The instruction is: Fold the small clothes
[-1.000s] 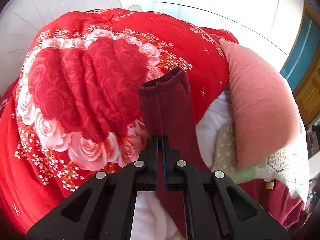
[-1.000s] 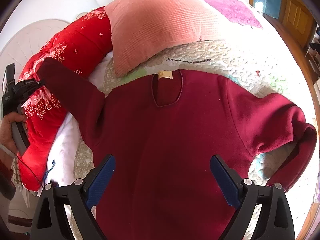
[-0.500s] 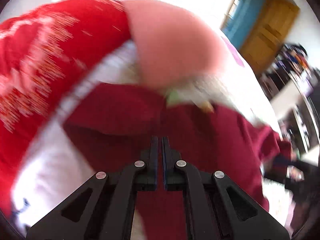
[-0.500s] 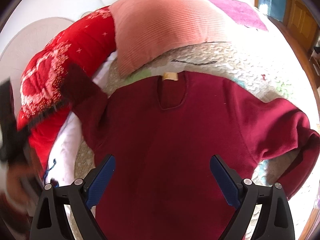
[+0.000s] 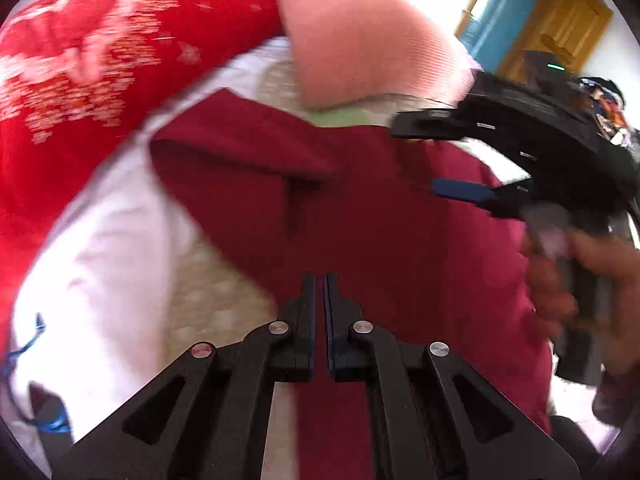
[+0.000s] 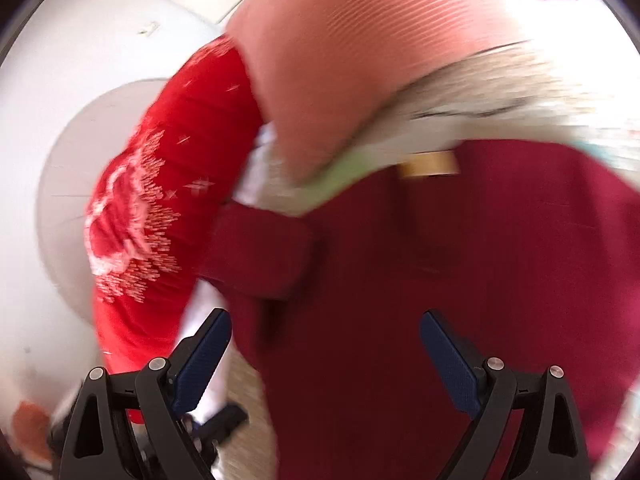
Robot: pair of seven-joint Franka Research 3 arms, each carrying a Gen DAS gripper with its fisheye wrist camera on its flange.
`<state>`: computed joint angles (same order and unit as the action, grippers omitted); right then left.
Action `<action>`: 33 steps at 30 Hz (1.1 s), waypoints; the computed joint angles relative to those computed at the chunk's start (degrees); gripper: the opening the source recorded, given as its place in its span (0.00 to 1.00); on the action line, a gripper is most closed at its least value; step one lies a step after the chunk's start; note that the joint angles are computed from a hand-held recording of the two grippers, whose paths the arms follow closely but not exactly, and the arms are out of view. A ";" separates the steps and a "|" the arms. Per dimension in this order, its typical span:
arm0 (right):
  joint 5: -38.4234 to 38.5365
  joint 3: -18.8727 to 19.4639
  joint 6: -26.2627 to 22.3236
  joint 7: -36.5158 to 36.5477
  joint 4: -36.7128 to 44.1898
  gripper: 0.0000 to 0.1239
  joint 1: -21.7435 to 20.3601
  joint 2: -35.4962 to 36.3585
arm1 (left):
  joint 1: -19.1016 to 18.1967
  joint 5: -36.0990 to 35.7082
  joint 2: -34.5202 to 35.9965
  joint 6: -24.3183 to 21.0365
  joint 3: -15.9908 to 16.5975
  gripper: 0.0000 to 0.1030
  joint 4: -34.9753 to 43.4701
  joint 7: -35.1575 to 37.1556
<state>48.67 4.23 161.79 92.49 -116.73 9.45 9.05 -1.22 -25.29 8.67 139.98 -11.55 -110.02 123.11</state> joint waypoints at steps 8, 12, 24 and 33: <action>8.74 4.94 -2.20 -1.38 16.38 0.29 -2.62 17.69 | 1.90 4.07 -1.63 1.35 2.58 0.02 -2.89 -8.11; 17.88 9.64 0.82 -8.71 14.72 0.06 -6.17 14.63 | 2.36 3.62 -2.63 2.14 2.74 0.02 -4.32 -8.36; 5.39 1.95 -3.20 -15.40 -3.60 0.05 -1.31 -12.74 | 0.88 -2.93 -2.46 4.70 0.77 0.02 -2.55 -7.04; -30.65 -2.22 -16.29 10.05 -24.96 0.05 -7.99 -26.06 | -0.12 1.84 -1.07 4.80 1.20 0.02 -1.88 -10.52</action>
<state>18.02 2.02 145.50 102.54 -141.68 1.46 -17.01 -1.34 -23.45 7.60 144.78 -10.35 -111.90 112.59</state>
